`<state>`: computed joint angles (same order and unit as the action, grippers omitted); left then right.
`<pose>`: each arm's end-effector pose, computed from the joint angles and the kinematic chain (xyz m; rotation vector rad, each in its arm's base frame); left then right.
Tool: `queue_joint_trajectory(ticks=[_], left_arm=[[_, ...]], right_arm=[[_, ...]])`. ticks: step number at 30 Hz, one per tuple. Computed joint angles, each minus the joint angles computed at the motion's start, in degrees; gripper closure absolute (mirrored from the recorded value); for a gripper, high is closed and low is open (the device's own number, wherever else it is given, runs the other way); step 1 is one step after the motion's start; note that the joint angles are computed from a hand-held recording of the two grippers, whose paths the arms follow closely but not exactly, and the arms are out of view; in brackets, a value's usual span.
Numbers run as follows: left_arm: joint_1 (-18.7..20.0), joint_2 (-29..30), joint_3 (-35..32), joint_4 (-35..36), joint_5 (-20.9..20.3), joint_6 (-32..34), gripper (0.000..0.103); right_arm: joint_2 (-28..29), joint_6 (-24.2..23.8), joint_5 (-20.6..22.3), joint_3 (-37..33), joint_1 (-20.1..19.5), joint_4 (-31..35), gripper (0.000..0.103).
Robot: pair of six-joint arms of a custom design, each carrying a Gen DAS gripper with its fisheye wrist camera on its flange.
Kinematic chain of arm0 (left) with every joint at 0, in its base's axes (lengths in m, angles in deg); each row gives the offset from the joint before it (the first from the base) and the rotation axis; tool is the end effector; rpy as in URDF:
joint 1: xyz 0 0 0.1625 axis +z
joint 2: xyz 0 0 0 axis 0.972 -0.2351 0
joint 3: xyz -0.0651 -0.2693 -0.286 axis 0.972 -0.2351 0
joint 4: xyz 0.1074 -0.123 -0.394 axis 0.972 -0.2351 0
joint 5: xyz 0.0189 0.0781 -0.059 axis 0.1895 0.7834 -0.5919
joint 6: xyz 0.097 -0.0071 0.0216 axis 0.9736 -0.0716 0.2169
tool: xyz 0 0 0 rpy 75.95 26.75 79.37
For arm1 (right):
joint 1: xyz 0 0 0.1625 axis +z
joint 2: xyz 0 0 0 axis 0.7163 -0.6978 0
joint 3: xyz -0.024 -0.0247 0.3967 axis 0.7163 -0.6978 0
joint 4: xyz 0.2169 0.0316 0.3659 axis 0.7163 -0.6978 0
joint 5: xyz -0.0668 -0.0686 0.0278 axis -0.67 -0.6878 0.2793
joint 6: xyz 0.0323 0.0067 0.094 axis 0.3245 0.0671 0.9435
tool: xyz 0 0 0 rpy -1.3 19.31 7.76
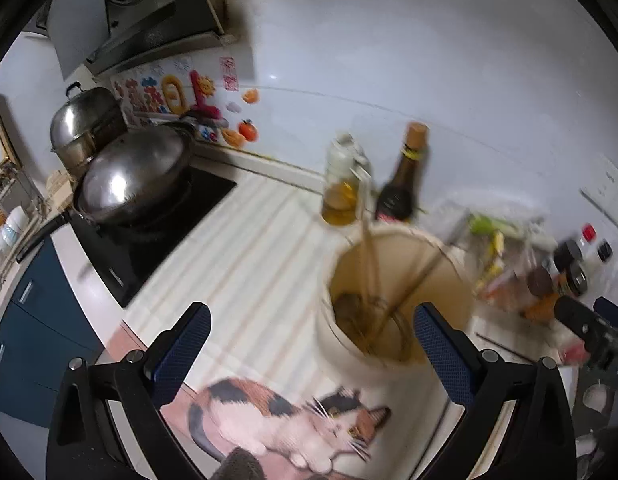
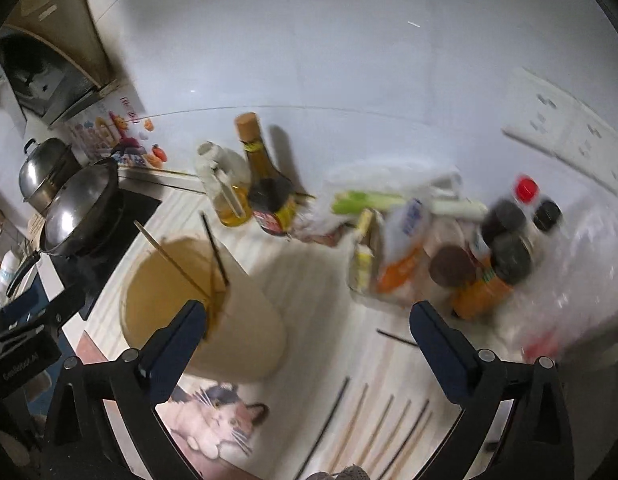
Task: Organize utensils
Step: 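Drop both chopsticks into the beige holder by opening both tools, then move both open tools back to the remaining chopsticks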
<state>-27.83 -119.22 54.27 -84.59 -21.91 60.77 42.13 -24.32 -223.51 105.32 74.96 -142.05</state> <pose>-0.2488 -0.6028 0.4123 0.3855 2.2802 -0.6782 0.4252 -0.6129 0.1802 -0.0858 -2.2961 0.7766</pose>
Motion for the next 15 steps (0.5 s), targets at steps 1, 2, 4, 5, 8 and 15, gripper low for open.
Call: queue_joint_trajectory(ticks=[1, 2, 4, 5, 8, 15], left_arm=[[-0.39, -0.59, 1.15, 0.09, -0.43, -0.5, 0.0], [-0.74, -1.09, 2.25, 0.16, -1.19, -0.87, 0.0], [-1.45, -1.8, 4.39, 0.97, -3.3, -1.13, 0.0], [-1.85, -2.1, 5.51, 1.24, -4.01, -1.27, 0.0], [-2.49, -1.69, 8.21, 2.71, -5.83, -1.6, 0.0], [-2.76, 2.25, 13.09, 4.35, -8.07, -1.43, 0.0]], right_arm=[[-1.48, 1.42, -0.27, 2.16, 0.07, 0.1, 0.0], [-2.98, 2.82, -0.28, 4.33, 0.08, -0.06, 0.0], [-6.13, 6.36, -0.22, 8.67, -0.09, 0.88, 0.0], [-7.47, 8.08, -0.13, 10.51, -0.26, 1.42, 0.0], [-11.76, 13.86, 0.06, 16.41, -1.31, 3.84, 0.0], [-19.37, 25.59, 2.7, 28.58, -5.53, 8.34, 0.021]])
